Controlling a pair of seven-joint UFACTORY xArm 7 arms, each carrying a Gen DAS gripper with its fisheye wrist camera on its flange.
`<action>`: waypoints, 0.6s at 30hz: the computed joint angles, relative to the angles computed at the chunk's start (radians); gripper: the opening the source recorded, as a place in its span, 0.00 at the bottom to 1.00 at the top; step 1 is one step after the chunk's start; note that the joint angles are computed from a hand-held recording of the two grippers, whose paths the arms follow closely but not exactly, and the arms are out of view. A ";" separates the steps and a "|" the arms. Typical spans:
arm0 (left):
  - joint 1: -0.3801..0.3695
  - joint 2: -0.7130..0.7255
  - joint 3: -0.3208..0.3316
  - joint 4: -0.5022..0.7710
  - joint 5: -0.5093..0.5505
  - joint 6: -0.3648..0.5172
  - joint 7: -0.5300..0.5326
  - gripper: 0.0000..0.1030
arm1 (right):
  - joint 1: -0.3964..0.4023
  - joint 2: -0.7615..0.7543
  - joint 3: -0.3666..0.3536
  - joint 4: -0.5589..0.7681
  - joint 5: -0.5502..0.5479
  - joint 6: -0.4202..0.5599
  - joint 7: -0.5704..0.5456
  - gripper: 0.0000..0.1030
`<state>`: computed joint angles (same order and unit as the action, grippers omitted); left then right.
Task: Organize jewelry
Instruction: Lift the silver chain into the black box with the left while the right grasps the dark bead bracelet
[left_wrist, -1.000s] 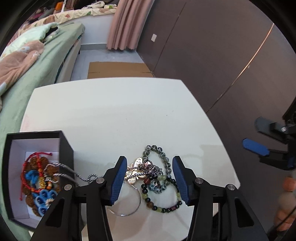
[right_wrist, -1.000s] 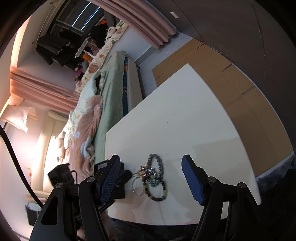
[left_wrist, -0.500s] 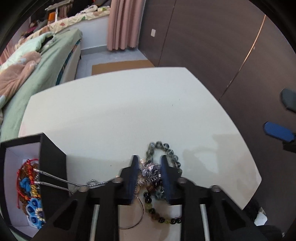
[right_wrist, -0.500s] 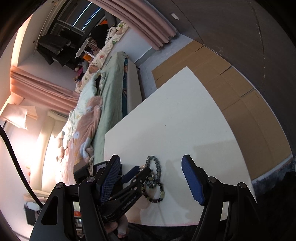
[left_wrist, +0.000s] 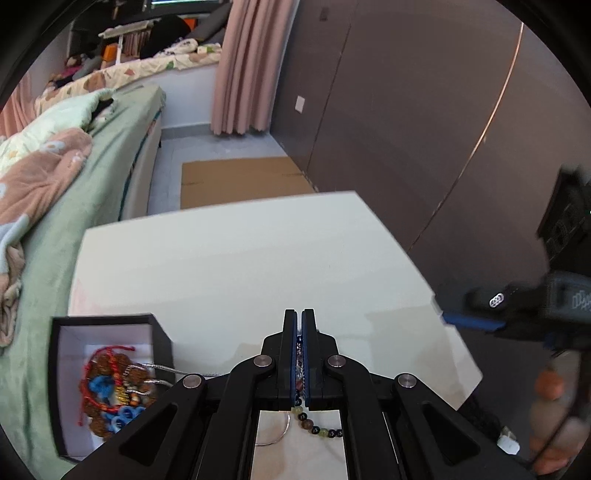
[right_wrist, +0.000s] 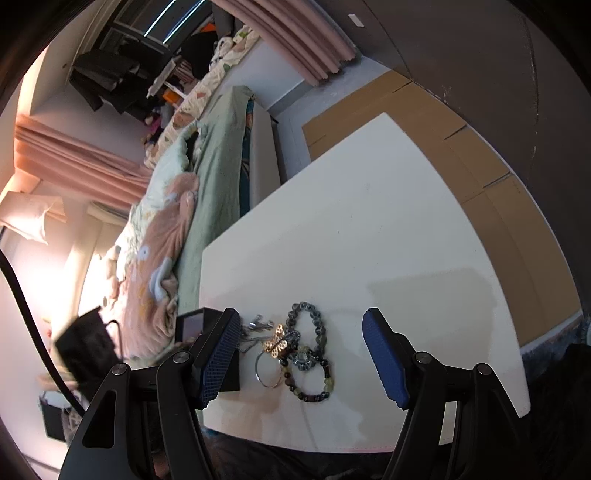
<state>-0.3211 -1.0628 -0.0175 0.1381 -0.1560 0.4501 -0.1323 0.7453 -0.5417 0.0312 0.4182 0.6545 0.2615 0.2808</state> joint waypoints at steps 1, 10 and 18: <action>0.008 -0.026 0.004 0.003 0.003 0.013 0.002 0.01 | -0.009 0.007 0.011 0.004 -0.013 0.008 0.009 0.68; 0.078 -0.207 0.051 0.057 0.007 0.119 0.045 0.01 | -0.078 0.112 0.128 0.082 -0.173 0.105 0.081 0.60; 0.132 -0.299 0.074 0.134 0.008 0.192 0.096 0.01 | -0.114 0.224 0.201 0.155 -0.289 0.198 0.131 0.42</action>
<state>-0.1895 -1.3622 0.0561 0.2717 -0.1484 0.6422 -0.0360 0.6313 -0.3180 0.2323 0.5728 0.3660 0.4594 0.4119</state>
